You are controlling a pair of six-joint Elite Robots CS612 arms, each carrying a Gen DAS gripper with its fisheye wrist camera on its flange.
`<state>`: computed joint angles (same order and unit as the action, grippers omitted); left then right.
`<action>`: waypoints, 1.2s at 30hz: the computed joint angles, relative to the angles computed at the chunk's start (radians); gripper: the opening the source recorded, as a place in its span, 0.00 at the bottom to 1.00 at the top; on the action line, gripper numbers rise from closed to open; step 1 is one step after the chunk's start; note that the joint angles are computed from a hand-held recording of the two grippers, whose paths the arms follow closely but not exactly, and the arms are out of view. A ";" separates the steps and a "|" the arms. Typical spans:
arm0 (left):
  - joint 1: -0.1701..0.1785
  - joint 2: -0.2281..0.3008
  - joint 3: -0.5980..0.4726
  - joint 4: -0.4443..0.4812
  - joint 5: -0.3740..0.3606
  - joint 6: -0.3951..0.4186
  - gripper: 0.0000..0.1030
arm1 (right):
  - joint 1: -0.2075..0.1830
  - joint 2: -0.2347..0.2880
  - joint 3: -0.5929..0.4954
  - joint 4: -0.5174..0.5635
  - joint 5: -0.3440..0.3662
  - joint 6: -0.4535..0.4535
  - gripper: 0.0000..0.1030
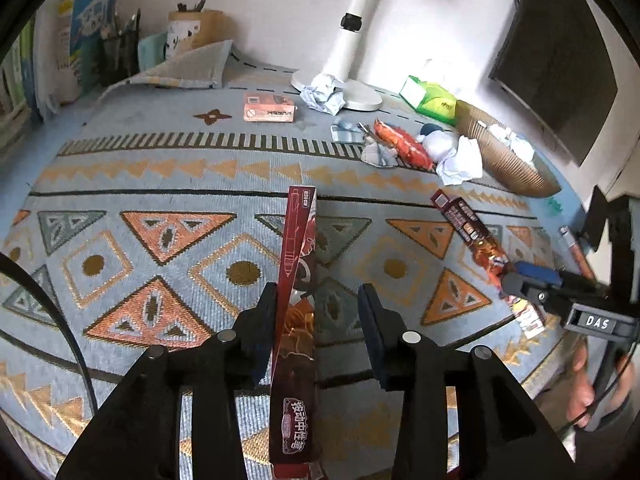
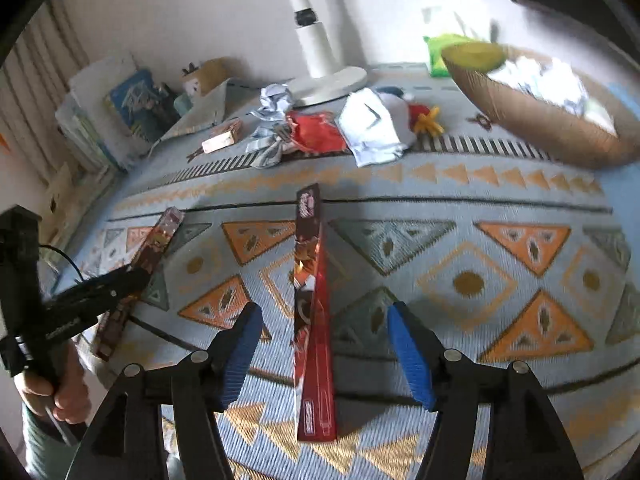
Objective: Organize objects
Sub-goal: 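Carry both red snack boxes to the basket and release them inside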
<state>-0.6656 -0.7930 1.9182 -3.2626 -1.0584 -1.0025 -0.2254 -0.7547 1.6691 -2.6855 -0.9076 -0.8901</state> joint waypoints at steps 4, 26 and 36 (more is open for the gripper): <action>-0.010 0.000 -0.029 0.100 0.049 -0.003 0.36 | 0.017 0.002 0.027 -0.117 -0.048 0.006 0.41; 0.016 0.041 -0.340 -0.041 0.066 0.435 0.13 | -0.055 -0.014 -0.024 -0.363 0.087 0.229 0.17; 0.092 0.222 -0.744 0.090 -0.164 0.469 0.14 | -0.066 0.083 -0.319 -0.413 -0.046 0.521 0.17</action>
